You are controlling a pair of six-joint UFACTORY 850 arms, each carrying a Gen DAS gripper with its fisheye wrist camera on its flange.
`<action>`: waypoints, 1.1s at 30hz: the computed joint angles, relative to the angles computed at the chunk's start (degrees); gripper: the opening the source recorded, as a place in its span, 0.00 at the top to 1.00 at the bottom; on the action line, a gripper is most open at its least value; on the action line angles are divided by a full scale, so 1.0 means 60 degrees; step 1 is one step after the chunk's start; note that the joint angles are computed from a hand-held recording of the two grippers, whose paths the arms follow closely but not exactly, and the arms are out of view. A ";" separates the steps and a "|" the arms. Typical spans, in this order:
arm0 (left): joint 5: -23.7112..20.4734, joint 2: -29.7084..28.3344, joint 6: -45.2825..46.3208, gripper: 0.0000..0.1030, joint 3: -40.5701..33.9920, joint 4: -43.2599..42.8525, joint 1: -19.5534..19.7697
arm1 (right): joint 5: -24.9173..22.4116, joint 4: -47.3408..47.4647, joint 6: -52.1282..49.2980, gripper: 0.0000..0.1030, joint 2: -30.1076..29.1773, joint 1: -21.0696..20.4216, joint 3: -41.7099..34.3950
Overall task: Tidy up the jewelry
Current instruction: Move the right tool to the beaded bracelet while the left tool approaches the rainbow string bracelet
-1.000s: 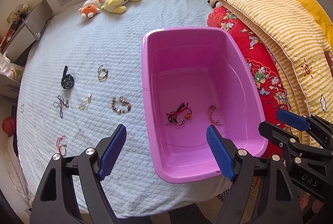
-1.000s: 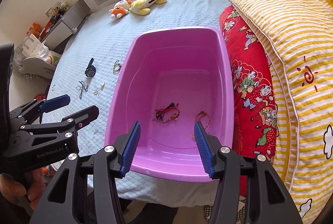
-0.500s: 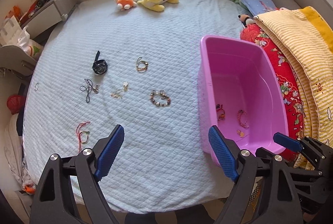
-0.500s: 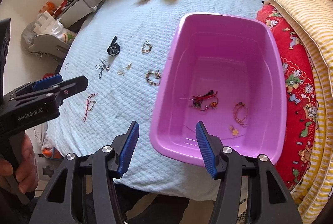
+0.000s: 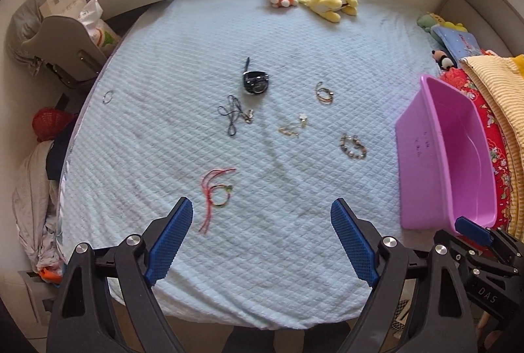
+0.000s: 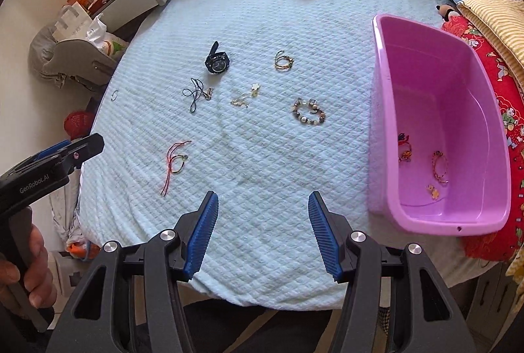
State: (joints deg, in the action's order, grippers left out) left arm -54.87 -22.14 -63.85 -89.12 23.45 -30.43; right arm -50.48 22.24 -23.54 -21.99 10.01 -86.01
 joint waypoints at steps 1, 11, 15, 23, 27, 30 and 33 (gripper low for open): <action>0.0134 0.0237 -0.0046 0.17 0.0412 0.0036 0.0081 | 0.0159 -0.0131 0.0259 0.47 0.0064 0.0151 0.0136; 0.1139 0.1357 -0.0729 0.11 0.2822 0.0127 0.0620 | 0.1179 -0.1092 0.1597 0.40 0.0223 0.0909 0.0865; 0.1321 0.1301 -0.1582 0.09 0.3185 0.0482 0.0617 | 0.1273 -0.1250 0.1438 0.40 -0.0201 0.0880 0.0667; 0.1451 0.0525 -0.2985 0.08 0.3361 0.0619 0.0484 | 0.1697 -0.0768 0.0254 0.37 -0.1588 0.0524 -0.0079; 0.1404 0.0040 -0.3985 0.08 0.3267 0.1084 0.0339 | 0.2088 -0.0518 -0.0563 0.37 -0.2282 0.0387 -0.0488; 0.1554 -0.0303 -0.4563 0.07 0.3255 0.1465 0.0326 | 0.2293 -0.0540 -0.0777 0.37 -0.2815 0.0347 -0.0847; 0.1929 -0.0673 -0.5109 0.07 0.3258 0.1877 0.0419 | 0.2683 -0.0327 -0.1035 0.37 -0.3239 0.0347 -0.1028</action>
State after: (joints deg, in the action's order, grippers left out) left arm -43.30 -26.17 -94.51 -69.57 34.71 -27.91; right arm -34.38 20.28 -29.75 -41.43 12.09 -92.17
